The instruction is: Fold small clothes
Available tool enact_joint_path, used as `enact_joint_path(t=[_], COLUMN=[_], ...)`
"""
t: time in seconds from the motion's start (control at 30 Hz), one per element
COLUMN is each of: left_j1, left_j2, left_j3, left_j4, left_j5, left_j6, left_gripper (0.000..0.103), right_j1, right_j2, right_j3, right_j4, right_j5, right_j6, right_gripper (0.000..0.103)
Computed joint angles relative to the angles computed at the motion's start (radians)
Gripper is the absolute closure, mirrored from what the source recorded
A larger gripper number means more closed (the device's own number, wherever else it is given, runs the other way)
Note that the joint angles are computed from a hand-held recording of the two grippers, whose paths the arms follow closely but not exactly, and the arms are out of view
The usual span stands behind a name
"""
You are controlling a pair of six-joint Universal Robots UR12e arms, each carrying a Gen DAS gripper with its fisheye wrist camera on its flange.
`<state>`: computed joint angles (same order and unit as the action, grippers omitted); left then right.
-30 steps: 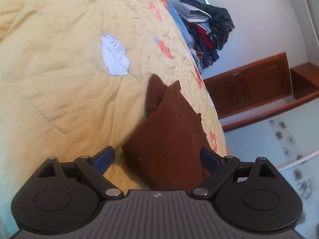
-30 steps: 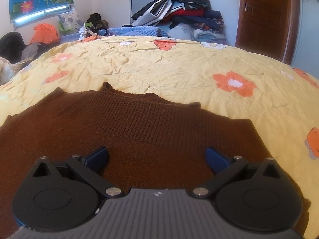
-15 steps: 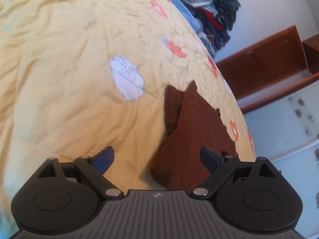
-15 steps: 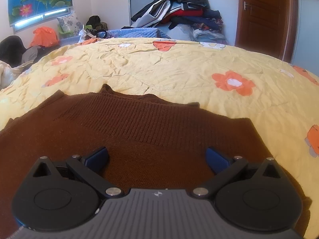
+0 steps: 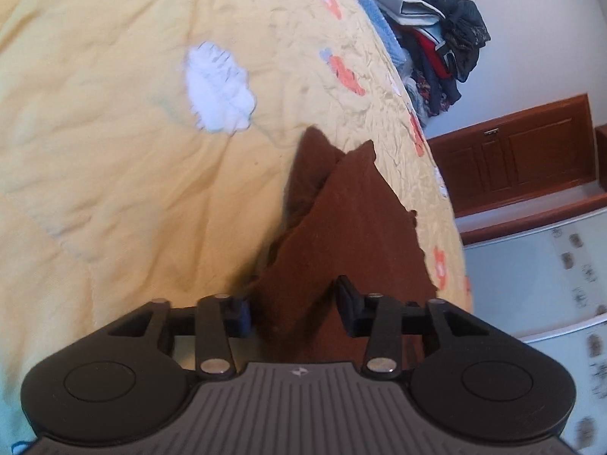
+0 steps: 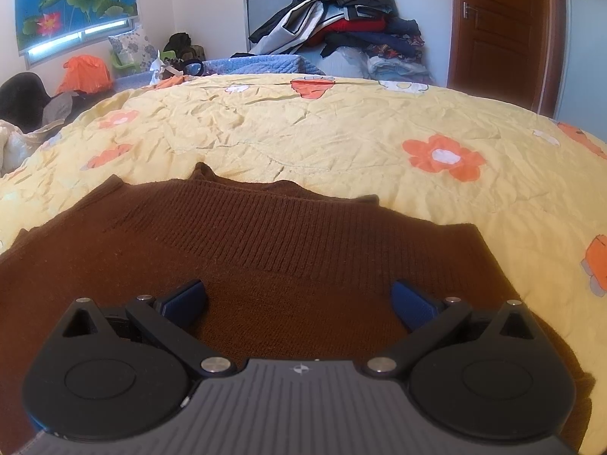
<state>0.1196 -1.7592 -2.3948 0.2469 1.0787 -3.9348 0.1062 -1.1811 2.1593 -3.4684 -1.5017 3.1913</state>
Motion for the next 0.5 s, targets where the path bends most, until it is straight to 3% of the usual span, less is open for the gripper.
enact_joint_path(t=[0.1,0.17,0.27,0.3,0.33,0.43,0.5], left_j1=[-0.070,-0.121,-0.270,-0.304,-0.320,-0.367,-0.384], left_j2=[0.020,0.030,-0.002,-0.019,-0.034,-0.075,-0.093], left_j3=[0.033,0.054,0.072,0.074,0.074,0.077,0.076], left_j4=[-0.044,-0.057,0.079,0.121,0.151,0.210,0.251], left_j5=[0.170,0.261,0.503,0.546,0.557,0.597,0.608], left_j6=[0.126,0.316,0.630,0.734,0.827,0.983,1.063], left_gripper=[0.088,0.092,0.093,0.093,0.093,0.093,0.093], right_j1=[-0.001,-0.002,0.004,-0.001,-0.017,-0.067,-0.078], right_j2=[0.000,-0.001,-0.012,-0.029,-0.050,-0.087,-0.089], right_j3=[0.001,0.001,-0.003,-0.007,-0.011,-0.032,-0.077], right_j4=[-0.002,-0.001,0.030,0.071,0.114,0.212,0.373], right_j5=[0.004,0.006,-0.014,0.006,0.067,0.380,0.590], right_j6=[0.004,0.005,0.019,0.038,0.071,0.196,0.189], right_gripper=[0.000,0.000,0.000,0.000,0.000,0.000,0.000])
